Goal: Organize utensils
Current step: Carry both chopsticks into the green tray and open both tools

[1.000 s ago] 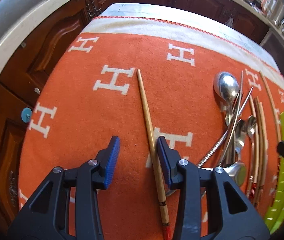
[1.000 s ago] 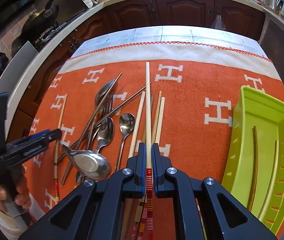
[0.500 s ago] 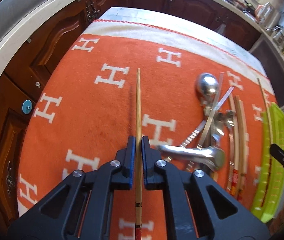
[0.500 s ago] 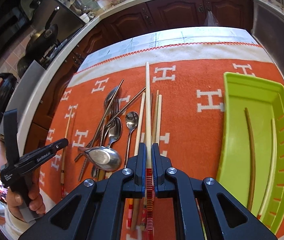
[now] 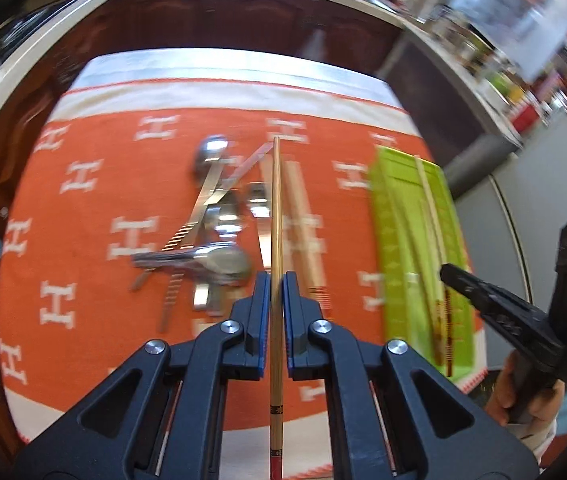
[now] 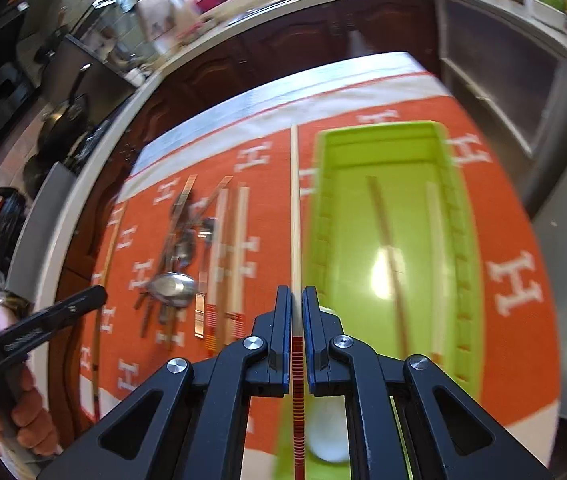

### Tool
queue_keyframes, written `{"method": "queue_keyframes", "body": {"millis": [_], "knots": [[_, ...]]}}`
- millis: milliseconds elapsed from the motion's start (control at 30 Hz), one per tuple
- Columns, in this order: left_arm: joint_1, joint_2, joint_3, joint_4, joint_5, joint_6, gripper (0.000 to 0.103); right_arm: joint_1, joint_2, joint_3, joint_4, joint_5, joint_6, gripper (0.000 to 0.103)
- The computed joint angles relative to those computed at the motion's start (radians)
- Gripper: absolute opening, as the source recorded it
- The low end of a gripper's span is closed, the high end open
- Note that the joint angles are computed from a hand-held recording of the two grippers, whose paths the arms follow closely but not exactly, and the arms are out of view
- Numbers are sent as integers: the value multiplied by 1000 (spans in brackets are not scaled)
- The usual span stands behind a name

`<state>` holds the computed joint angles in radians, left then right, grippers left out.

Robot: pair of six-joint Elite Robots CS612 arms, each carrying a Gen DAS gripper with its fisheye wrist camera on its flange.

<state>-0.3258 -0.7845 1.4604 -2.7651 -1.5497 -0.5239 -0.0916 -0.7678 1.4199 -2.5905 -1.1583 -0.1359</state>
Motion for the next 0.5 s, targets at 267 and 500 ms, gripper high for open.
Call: {"method": "queue_keyframes", "body": {"millis": [267, 500], "knots": [[-54, 45, -105, 69, -60, 70, 4, -35, 9, 6, -32, -123, 41, 7], [-79, 87, -196, 138, -105, 81, 4, -56, 18, -4, -57, -103, 96, 25]]}}
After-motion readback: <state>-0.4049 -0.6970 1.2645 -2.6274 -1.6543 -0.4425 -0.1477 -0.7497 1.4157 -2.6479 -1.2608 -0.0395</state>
